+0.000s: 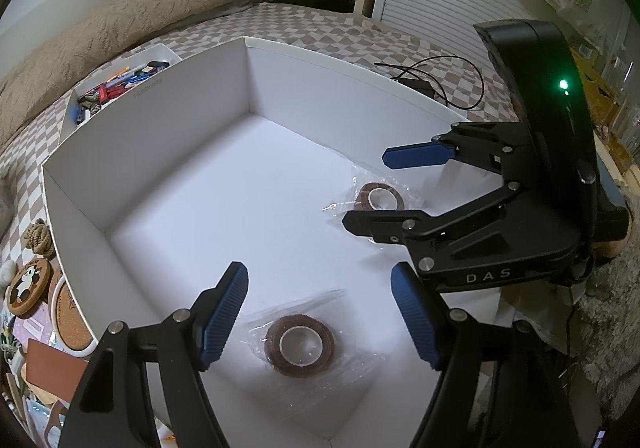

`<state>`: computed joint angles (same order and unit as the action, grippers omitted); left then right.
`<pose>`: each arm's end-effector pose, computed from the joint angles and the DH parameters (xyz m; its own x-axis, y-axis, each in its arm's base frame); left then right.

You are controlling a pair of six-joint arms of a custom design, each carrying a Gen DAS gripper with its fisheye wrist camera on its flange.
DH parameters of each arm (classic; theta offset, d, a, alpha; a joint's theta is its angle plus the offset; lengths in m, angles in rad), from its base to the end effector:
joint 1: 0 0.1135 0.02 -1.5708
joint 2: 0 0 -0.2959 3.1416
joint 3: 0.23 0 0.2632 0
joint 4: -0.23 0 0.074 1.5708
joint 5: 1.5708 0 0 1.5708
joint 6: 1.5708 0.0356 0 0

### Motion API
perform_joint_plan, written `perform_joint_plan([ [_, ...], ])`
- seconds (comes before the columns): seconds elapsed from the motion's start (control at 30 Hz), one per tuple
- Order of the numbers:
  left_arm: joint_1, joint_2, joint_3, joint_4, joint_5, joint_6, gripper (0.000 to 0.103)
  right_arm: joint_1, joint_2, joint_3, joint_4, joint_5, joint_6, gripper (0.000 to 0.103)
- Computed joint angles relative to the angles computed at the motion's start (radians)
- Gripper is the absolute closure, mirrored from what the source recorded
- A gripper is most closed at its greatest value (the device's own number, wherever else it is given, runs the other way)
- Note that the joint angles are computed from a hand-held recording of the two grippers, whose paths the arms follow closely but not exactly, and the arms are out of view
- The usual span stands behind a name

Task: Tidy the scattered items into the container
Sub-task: 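Raise both open grippers up out of the white box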

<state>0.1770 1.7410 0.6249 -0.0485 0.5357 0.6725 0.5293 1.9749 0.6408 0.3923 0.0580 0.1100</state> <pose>0.2768 0.0310 0.1051 -0.6780 0.4229 -0.6012 0.6002 0.7907 -0.1207 0.2766 0.1594 0.0619 -0.7459 -0.3093 -0.5899 -0.3951 0.9184 0.0180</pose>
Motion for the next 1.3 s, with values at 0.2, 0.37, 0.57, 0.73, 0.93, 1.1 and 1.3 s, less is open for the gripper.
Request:
perform_joint_plan([
  [0.2, 0.016, -0.042, -0.001, -0.010, -0.005, -0.025, 0.025, 0.013, -0.028, -0.009, 0.007, 0.034, 0.046, 0.031],
  [0.37, 0.054, -0.080, 0.019, -0.052, 0.037, -0.046, 0.017, 0.028, -0.080, -0.022, 0.008, 0.051, 0.071, 0.030],
  [0.57, 0.086, -0.185, -0.003, -0.082, 0.069, -0.034, 0.013, 0.051, -0.179, -0.064, 0.020, 0.087, 0.091, 0.025],
  [0.73, 0.120, -0.262, -0.010, -0.133, 0.089, 0.004, 0.013, 0.066, -0.271, -0.100, 0.008, 0.107, 0.113, 0.009],
  [0.93, 0.157, -0.337, -0.031, -0.161, 0.118, 0.031, 0.006, 0.129, -0.365, -0.143, 0.007, 0.180, 0.126, 0.002],
  [1.1, 0.207, -0.369, -0.019, -0.224, 0.162, 0.043, 0.000, 0.156, -0.424, -0.168, 0.010, 0.199, 0.165, 0.000],
  [1.3, 0.242, -0.422, -0.040, -0.249, 0.163, 0.075, 0.000, 0.208, -0.463, -0.173, -0.020, 0.257, 0.187, 0.000],
])
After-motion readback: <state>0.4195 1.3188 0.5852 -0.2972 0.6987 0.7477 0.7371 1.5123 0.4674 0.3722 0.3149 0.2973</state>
